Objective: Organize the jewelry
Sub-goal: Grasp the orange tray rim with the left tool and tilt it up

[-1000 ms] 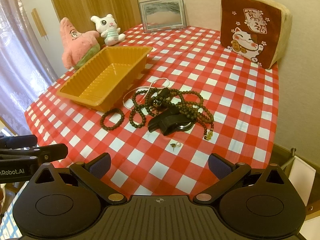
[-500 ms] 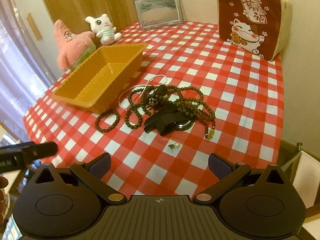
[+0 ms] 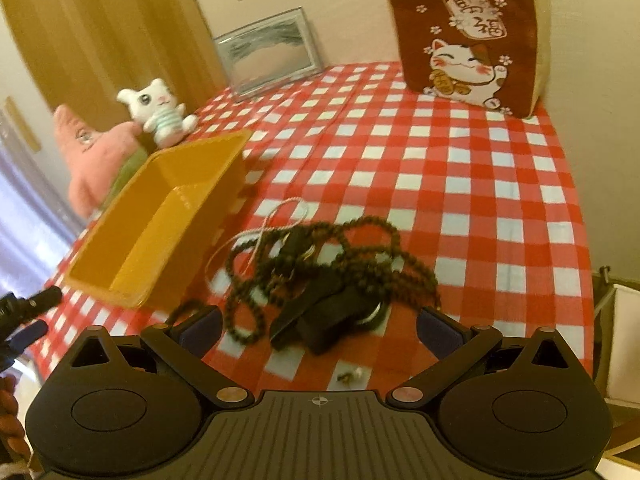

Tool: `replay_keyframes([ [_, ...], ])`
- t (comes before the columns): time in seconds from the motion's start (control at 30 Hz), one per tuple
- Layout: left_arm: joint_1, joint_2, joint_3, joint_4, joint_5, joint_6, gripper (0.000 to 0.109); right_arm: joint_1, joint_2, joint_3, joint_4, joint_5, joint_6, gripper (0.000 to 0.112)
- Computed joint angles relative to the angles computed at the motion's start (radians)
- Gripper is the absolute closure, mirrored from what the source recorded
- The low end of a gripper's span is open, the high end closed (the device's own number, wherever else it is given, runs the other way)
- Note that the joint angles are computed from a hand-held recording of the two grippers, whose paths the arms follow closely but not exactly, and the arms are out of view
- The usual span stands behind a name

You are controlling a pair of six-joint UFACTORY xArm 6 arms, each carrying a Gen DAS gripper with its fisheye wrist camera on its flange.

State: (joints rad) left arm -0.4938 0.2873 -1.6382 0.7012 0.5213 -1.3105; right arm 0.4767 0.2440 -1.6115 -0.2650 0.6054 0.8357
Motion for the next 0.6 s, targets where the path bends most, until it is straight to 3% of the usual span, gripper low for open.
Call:
replay_keyframes([
  [0.4, 0.143, 0.167, -0.066, 0.078, -0.215, -0.186, 0.042, 0.02, 0.136, -0.178, -0.109, 0.12, 0.153, 0.009],
  [0.6, 0.156, 0.27, -0.182, -0.023, -0.228, -0.058, 0.055, 0.028, 0.178, -0.231, -0.125, 0.173, 0.172, 0.01],
])
